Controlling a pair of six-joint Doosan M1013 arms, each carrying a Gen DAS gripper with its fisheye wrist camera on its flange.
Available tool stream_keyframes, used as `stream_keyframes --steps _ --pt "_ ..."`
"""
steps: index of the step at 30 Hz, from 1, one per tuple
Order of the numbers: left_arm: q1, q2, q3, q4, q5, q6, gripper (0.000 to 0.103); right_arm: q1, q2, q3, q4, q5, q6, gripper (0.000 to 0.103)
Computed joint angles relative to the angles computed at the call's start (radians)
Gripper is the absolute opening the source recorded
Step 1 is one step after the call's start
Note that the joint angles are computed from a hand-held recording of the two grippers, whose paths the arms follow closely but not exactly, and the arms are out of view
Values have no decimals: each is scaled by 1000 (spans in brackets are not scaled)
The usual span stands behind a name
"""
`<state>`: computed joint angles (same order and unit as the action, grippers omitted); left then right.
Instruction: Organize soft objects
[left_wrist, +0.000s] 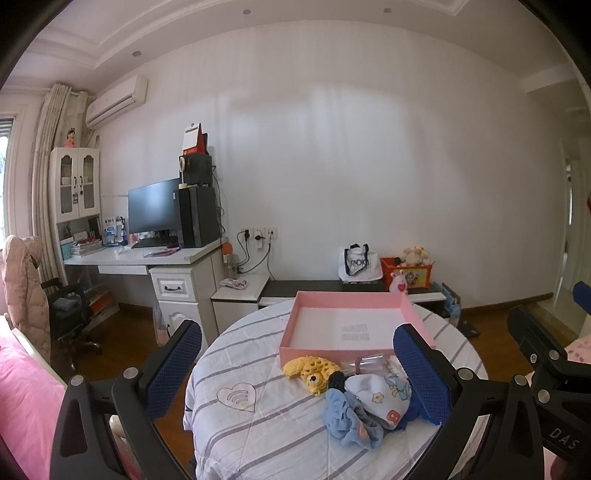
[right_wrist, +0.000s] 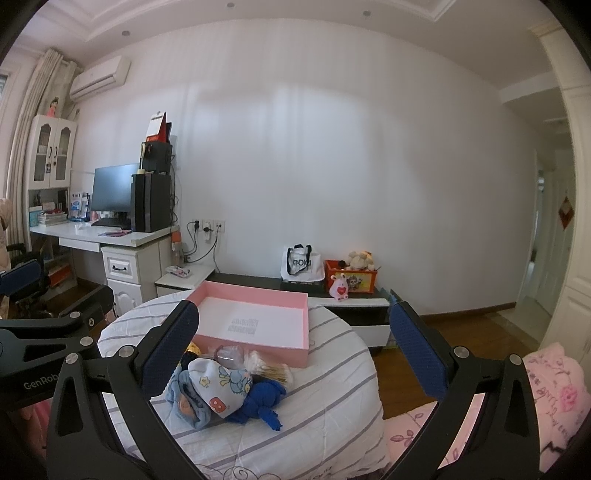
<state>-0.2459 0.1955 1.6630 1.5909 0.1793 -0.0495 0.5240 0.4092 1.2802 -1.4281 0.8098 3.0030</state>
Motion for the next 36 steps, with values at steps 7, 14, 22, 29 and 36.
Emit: stream_keyframes --steps 7,14,22,29,36 --pt "3 10 -18 -226 1 227 103 -9 13 -17 53 -8 -47 103" --pt "7 34 -53 -590 34 591 103 -23 33 -44 154 -22 -132 103" --pt "5 61 -103 -847 117 865 103 -41 66 -83 293 -24 -257 103" --pt "5 97 -160 -1012 203 1044 103 -61 97 -117 420 -17 -353 103" --pt "6 142 -214 -1090 282 1136 103 -80 129 -151 544 -6 -453 103"
